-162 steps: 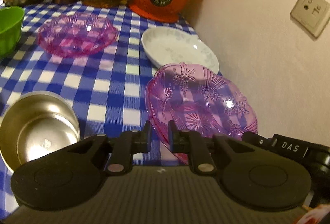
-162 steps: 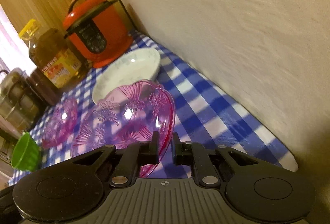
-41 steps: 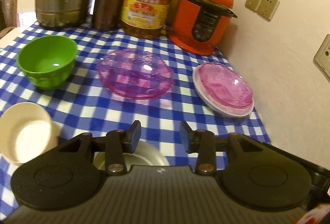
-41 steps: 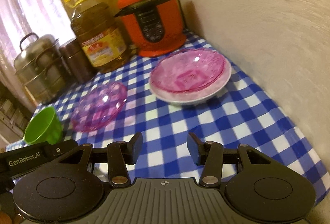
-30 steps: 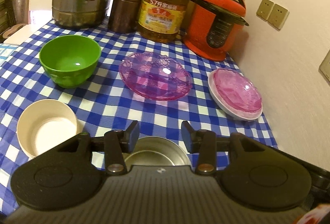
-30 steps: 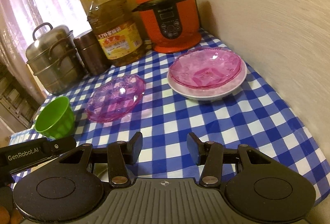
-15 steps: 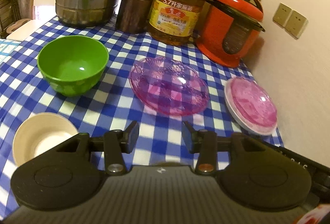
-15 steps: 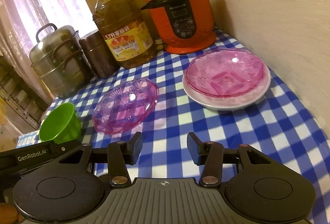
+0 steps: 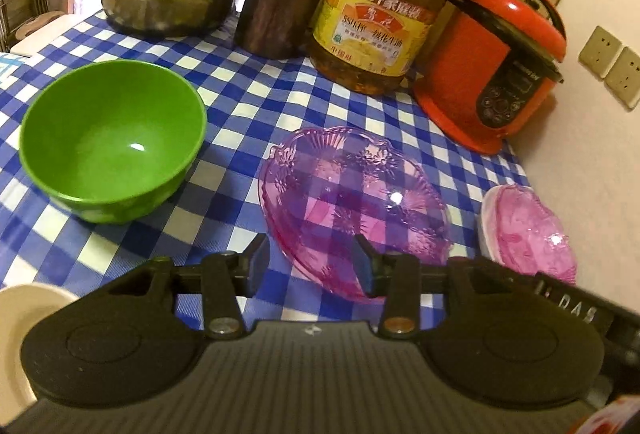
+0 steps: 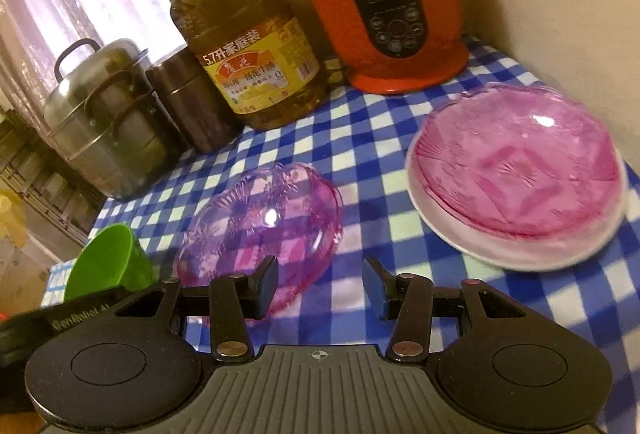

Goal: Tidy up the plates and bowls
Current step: 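Close the left gripper on the small pink dish rim while the right gripper grips it too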

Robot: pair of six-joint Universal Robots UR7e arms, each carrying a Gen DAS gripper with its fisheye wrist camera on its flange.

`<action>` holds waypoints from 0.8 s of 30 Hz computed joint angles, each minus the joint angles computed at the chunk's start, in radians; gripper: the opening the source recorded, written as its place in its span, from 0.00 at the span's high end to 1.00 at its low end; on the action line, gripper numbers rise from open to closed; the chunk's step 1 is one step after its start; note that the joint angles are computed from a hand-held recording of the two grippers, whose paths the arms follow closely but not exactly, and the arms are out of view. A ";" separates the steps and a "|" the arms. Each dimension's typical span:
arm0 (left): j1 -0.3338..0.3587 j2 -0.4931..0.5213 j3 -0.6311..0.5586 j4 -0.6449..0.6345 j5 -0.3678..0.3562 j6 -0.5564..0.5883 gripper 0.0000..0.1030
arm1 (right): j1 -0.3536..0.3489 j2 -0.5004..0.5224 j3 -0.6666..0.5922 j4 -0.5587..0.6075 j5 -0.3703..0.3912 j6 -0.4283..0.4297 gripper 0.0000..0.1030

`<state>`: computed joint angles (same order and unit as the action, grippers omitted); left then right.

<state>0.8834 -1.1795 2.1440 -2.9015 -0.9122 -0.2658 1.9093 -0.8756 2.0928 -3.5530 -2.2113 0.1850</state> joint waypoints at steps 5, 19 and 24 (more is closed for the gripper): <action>0.020 0.044 -0.042 0.023 0.028 0.015 0.62 | -0.045 0.010 -0.028 0.019 0.052 0.010 0.53; 0.065 0.106 -0.094 0.048 0.019 0.013 0.71 | -0.094 0.032 -0.072 0.111 0.117 0.039 0.54; 0.070 0.112 -0.098 0.055 0.014 0.000 0.77 | -0.093 0.038 -0.079 0.122 0.115 0.045 0.56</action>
